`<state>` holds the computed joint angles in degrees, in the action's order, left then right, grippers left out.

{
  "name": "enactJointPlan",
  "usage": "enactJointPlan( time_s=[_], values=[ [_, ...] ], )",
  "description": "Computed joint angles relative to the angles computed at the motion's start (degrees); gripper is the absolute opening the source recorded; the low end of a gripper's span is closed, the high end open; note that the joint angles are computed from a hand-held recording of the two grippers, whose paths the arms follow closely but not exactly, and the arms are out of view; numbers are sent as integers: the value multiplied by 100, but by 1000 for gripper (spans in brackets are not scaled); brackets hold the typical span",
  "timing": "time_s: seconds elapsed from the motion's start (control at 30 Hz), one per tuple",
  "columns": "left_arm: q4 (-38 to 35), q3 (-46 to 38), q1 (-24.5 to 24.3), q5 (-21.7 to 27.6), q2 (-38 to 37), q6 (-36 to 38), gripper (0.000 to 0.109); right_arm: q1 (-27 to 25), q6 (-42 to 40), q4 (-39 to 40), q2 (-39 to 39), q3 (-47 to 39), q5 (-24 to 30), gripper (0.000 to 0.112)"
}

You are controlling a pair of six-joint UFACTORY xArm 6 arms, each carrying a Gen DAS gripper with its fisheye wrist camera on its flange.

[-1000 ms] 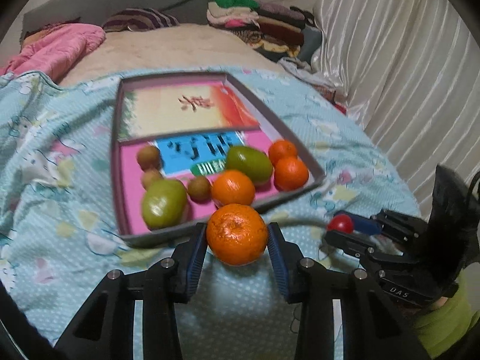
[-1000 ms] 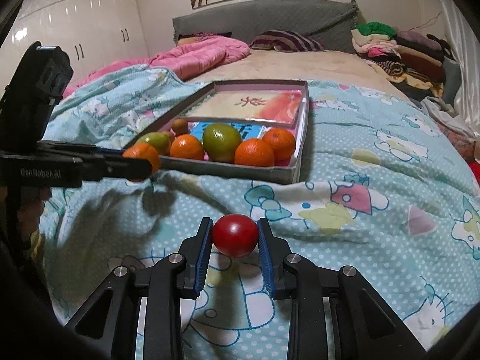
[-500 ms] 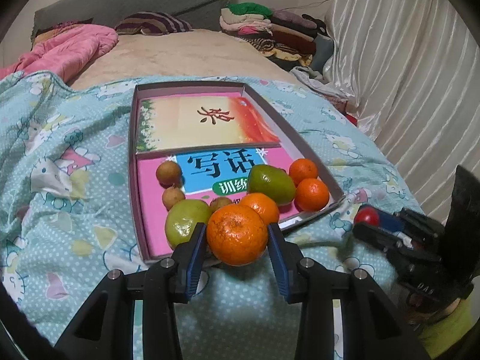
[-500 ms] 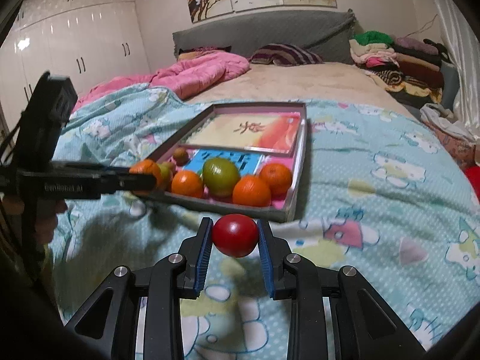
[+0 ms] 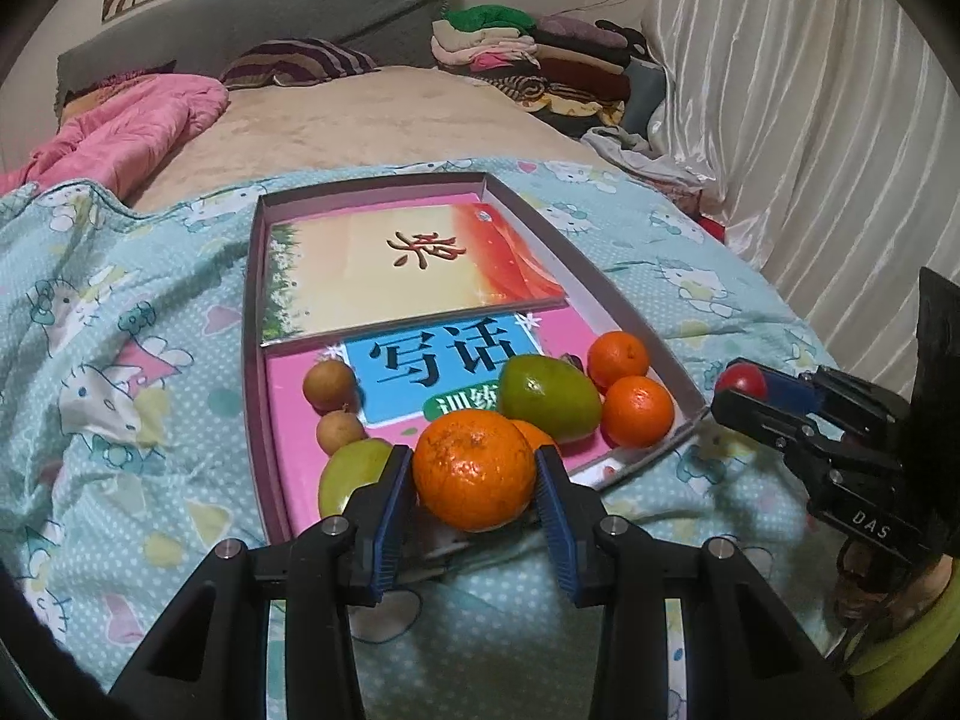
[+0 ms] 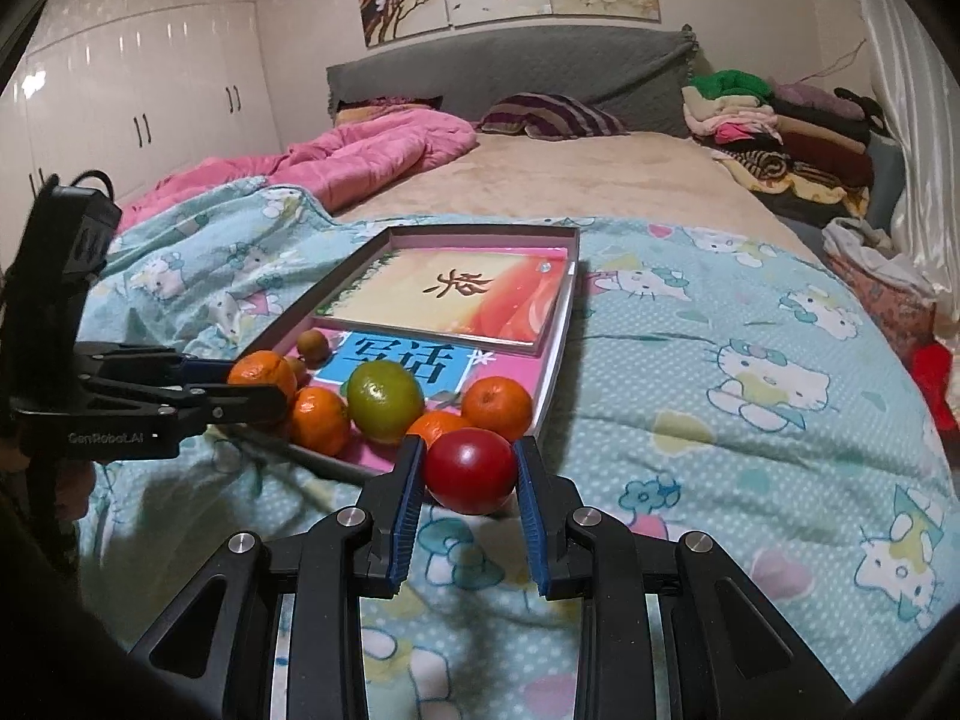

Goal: Organize fruits
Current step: 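Carry the tangerine and red tomato into the box tray with both tools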

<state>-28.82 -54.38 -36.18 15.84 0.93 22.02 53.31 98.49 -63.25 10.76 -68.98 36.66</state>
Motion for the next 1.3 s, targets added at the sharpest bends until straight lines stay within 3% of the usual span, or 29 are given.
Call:
enactJointPlan(
  time_s=[0.4,0.53,0.87,1.3],
  values=[
    [87,-205,21,-19,185,-37,41,-240,-352,213,219,-228,-121,30],
    [-72,-413,95,204,293,58,41,-305,-446,246,287,-307,-202,30],
    [398,-1050,122,525,868,-377,41,-504,-601,293,386,-407,-528,30],
    [1110,-1296,157,463,1207,-1042,41,-488,-500,198,362,-310,-622,31]
  ],
)
